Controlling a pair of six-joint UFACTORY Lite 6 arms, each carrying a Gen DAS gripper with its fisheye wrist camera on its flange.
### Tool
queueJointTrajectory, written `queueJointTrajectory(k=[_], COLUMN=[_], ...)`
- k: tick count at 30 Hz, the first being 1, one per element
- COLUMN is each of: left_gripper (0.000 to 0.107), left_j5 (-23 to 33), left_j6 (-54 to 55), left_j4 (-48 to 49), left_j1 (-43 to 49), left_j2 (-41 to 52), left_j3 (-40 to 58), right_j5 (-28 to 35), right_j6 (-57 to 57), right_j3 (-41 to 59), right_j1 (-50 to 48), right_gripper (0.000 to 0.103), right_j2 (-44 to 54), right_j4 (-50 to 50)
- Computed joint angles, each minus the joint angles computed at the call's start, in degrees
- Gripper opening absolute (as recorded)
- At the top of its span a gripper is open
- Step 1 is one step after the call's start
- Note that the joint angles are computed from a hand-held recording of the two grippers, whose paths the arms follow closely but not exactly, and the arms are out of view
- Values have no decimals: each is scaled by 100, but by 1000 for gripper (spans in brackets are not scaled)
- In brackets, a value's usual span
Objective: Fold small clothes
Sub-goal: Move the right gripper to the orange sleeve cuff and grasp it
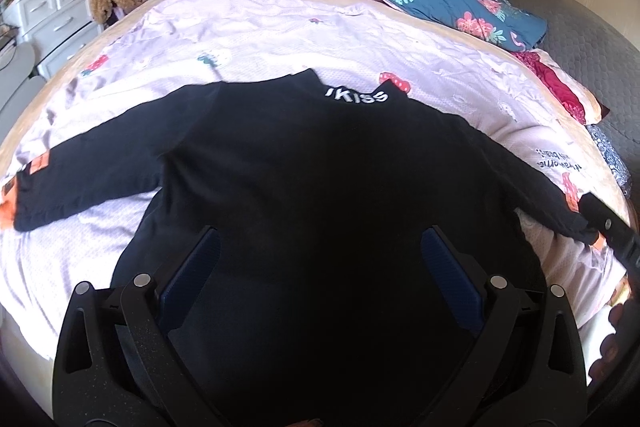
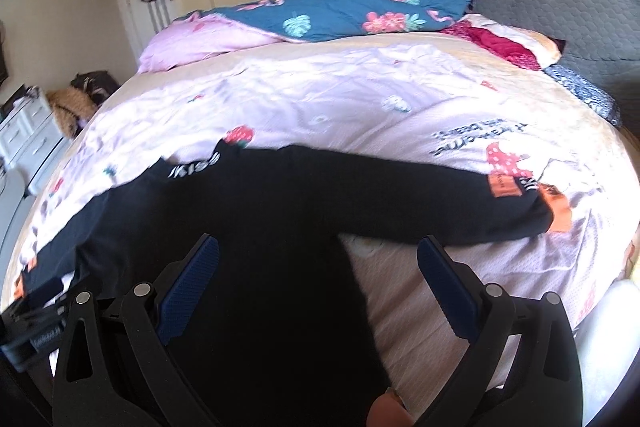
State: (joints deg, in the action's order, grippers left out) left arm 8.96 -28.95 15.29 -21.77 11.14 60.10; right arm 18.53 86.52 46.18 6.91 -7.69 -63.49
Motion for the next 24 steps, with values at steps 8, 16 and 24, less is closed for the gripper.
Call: queueJointTrajectory(k=[8, 16, 24], left_gripper=[94, 94, 94], left_j5=[278, 684, 1301], left_j6=[86, 7, 572], left_j4=[-118, -121, -741], left_j1=[-163, -322, -420], left_j2=[745, 1699, 2914], left_j3=[1064, 2421, 4045], right_j5=[138, 118, -1], right_j6=[-67, 123, 411], right_j3=[834, 1703, 2031], right_j1=[-505, -960, -1616], right_gripper=[99, 99, 99], right_j2=[561, 1224, 1736], right_j4=[254, 440, 450])
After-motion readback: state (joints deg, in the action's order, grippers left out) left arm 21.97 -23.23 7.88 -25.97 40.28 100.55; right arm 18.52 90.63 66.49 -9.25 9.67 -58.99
